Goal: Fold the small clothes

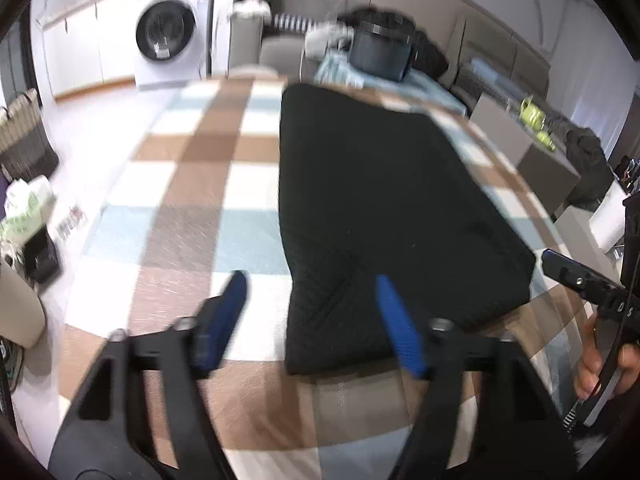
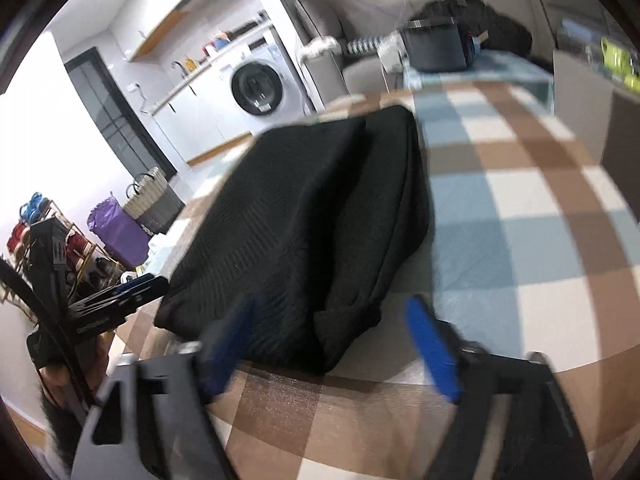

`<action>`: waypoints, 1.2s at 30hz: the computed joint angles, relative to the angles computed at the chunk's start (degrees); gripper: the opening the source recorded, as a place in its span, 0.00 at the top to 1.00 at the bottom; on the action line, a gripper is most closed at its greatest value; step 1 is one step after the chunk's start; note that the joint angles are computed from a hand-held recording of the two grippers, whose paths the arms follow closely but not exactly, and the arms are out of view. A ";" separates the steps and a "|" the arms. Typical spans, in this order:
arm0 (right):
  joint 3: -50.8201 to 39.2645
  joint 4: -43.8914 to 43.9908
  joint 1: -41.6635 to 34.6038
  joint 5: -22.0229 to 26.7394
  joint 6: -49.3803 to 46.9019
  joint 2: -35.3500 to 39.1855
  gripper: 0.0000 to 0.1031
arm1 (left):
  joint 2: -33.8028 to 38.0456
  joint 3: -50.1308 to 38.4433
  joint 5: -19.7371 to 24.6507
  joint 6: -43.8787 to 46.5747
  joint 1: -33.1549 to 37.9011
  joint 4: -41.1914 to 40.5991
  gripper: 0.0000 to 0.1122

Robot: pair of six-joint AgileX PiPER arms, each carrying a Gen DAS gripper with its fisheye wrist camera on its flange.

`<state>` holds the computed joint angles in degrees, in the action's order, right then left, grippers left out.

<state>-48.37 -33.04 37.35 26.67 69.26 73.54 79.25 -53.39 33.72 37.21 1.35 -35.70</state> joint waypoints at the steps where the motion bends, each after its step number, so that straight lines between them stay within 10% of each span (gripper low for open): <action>1: 0.59 -2.20 0.57 0.38 1.54 -1.11 0.07 | -2.47 1.96 -1.07 2.78 0.81 -2.13 0.25; 5: 3.08 -10.81 3.94 2.37 7.37 -5.82 0.00 | -9.78 7.41 -2.80 10.67 3.57 -8.28 0.09; 13: 8.80 -33.76 13.50 8.83 27.99 -11.29 0.00 | -19.00 15.52 0.84 25.88 11.22 -21.49 0.09; 36: 13.57 -50.87 21.83 18.14 44.45 -8.15 0.00 | -19.76 23.70 -3.54 48.54 11.01 -43.42 0.09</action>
<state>-34.80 -83.90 59.18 44.81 113.71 65.39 59.49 -29.69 30.18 85.75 12.37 -79.12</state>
